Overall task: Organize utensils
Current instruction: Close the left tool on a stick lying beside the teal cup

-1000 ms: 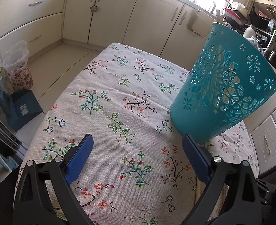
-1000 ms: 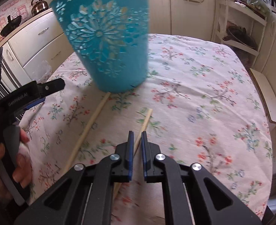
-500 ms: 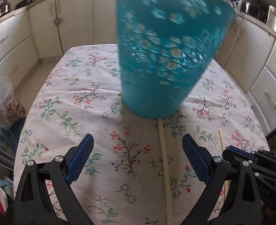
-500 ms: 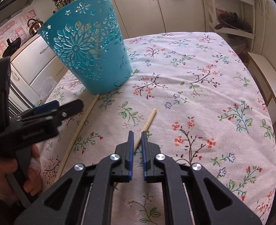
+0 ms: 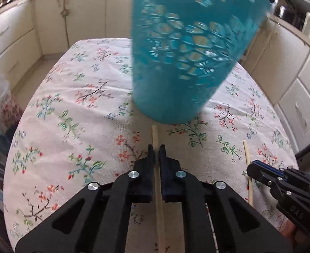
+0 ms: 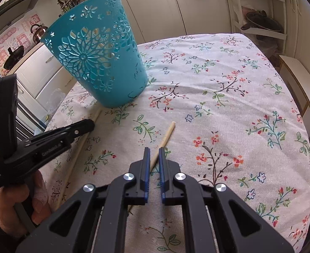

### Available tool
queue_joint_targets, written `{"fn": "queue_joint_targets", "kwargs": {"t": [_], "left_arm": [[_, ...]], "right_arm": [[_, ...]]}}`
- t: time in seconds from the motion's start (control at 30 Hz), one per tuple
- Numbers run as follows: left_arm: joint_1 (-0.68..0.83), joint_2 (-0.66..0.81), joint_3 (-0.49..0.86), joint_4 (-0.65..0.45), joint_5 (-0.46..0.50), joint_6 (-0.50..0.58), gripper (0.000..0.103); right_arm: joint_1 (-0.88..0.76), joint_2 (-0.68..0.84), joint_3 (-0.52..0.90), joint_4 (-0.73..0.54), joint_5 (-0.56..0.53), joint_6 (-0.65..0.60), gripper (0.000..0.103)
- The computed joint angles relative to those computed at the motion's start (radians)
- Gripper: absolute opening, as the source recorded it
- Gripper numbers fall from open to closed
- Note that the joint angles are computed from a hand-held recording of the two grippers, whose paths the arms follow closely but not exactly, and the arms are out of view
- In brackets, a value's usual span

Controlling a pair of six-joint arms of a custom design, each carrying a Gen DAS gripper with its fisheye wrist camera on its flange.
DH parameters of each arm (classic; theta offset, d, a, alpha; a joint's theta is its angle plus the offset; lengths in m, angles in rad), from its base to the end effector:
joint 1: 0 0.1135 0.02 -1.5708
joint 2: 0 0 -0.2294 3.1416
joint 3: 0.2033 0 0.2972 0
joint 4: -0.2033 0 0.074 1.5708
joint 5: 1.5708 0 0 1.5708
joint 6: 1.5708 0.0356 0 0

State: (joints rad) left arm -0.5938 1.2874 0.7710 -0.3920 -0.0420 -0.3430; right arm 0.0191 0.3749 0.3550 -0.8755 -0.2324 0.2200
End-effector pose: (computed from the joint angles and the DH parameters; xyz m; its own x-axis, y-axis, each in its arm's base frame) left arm 0.2544 -0.1700 0.1558 -0.7963 0.1321 -0.5903 0.2865 0.9418 -0.1757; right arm 0.1665 0.0114 0.1669 -0.7970 0.1972 -0.5709 0.0117 0.9501 0.3119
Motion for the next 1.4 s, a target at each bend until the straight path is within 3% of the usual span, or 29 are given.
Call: {"fn": "queue_joint_targets", "kwargs": {"t": [0.2, 0.33, 0.43, 0.63, 0.73, 0.77, 0.87, 1.1, 1.4], "left_arm": [[0.024, -0.088, -0.08, 0.015, 0.047, -0.007, 0.006], [0.031, -0.102, -0.084, -0.003, 0.071, 0.006, 0.008], [0.012, -0.07, -0.055, -0.004, 0.047, 0.015, 0.012], [-0.04, -0.015, -0.007, -0.006, -0.016, 0.041, 0.025], [-0.028, -0.014, -0.007, -0.002, 0.0, 0.043, 0.023], [-0.026, -0.012, -0.005, -0.005, -0.007, 0.042, 0.016], [-0.013, -0.003, 0.003, -0.013, -0.015, 0.036, 0.009], [-0.038, 0.014, 0.019, -0.029, -0.07, 0.044, 0.009], [-0.071, 0.034, 0.033, -0.025, -0.091, 0.038, 0.017]], "right_arm": [[0.114, 0.081, 0.044, 0.017, 0.081, -0.059, 0.009], [0.099, 0.149, 0.089, -0.008, 0.04, -0.138, 0.009], [0.068, 0.16, 0.089, -0.005, 0.025, -0.111, 0.01], [0.148, 0.128, 0.06, 0.036, 0.112, -0.028, 0.013], [0.163, 0.141, 0.07, 0.033, 0.121, -0.068, 0.01], [0.157, 0.145, 0.075, 0.024, 0.113, -0.088, 0.01], [0.136, 0.146, 0.085, 0.005, 0.104, -0.107, 0.01], [0.141, 0.132, 0.066, 0.036, 0.125, -0.033, 0.017], [0.145, 0.094, 0.043, 0.041, 0.14, -0.016, 0.01]]}}
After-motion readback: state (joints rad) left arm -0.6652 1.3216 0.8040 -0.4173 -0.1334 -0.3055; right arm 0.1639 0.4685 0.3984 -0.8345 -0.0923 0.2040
